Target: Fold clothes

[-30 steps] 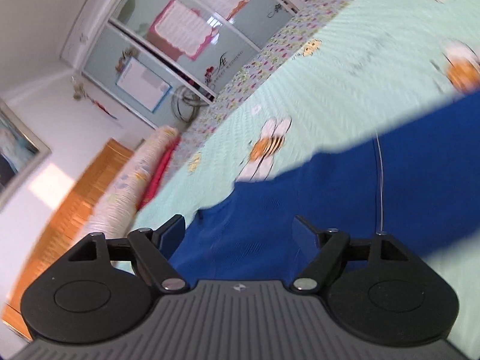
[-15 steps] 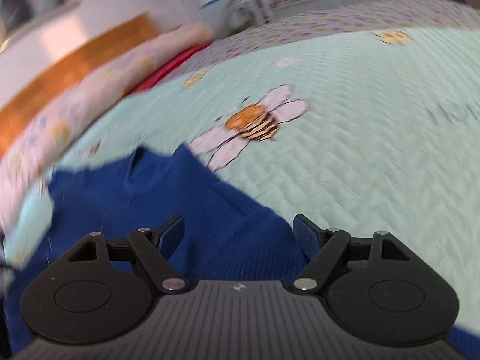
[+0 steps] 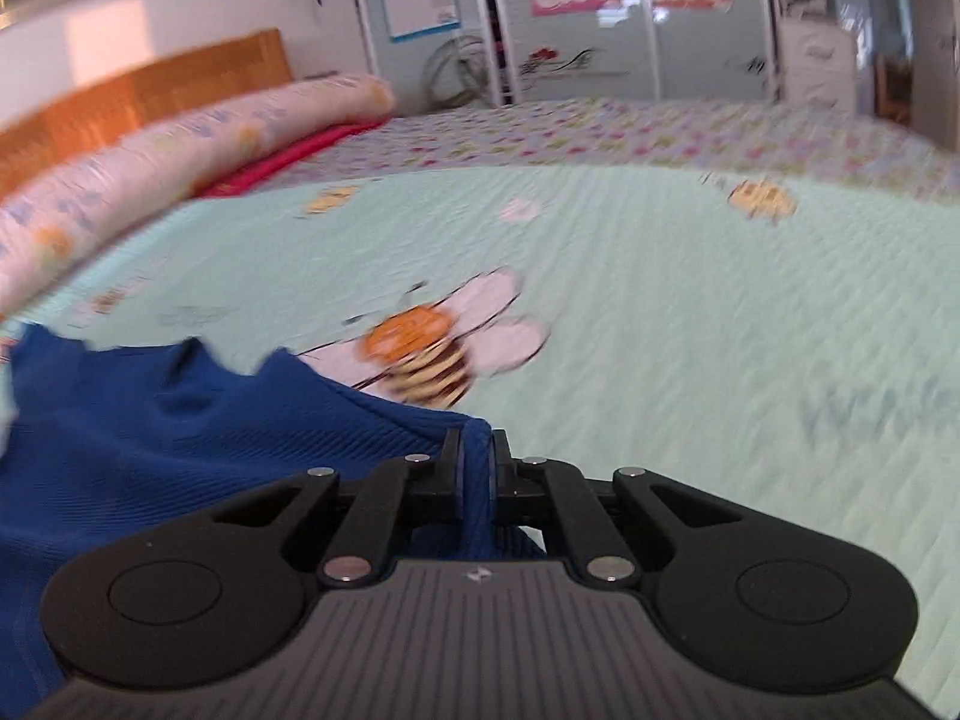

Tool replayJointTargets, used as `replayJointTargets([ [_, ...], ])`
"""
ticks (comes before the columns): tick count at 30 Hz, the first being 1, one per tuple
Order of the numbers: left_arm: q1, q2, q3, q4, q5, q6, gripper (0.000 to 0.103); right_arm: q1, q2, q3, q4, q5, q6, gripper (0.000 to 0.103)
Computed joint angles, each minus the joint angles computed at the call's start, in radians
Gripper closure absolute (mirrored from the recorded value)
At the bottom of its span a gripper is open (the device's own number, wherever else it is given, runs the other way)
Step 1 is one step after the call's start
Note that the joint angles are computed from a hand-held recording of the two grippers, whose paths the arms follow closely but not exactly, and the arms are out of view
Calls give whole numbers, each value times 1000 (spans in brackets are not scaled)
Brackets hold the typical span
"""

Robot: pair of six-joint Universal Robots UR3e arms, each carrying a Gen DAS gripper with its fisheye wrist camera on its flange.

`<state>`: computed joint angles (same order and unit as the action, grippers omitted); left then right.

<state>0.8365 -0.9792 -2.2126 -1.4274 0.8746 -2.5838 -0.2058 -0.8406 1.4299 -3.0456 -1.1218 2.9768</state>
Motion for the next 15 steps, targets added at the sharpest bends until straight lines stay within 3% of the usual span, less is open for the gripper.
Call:
replayJointTargets([
  [4, 7, 8, 2, -25, -14, 16, 45, 48, 123, -233, 180, -123, -33, 94],
  [6, 16, 14, 1, -40, -22, 29, 45, 38, 102, -183, 134, -116, 30, 84],
  [7, 22, 17, -2, -47, -26, 38, 45, 32, 82, -147, 103, -114, 77, 74],
  [11, 45, 35, 5, -87, -68, 86, 45, -2, -101, 215, -233, -70, 328, 68],
  [12, 47, 33, 20, -101, -92, 111, 45, -15, -153, 320, -325, -42, 394, 64],
  [13, 37, 17, 41, -96, -119, 129, 45, -20, -207, 425, -393, -3, 450, 53],
  [15, -42, -66, 81, 39, -156, 89, 45, -2, -278, 634, -562, 46, 511, 46],
])
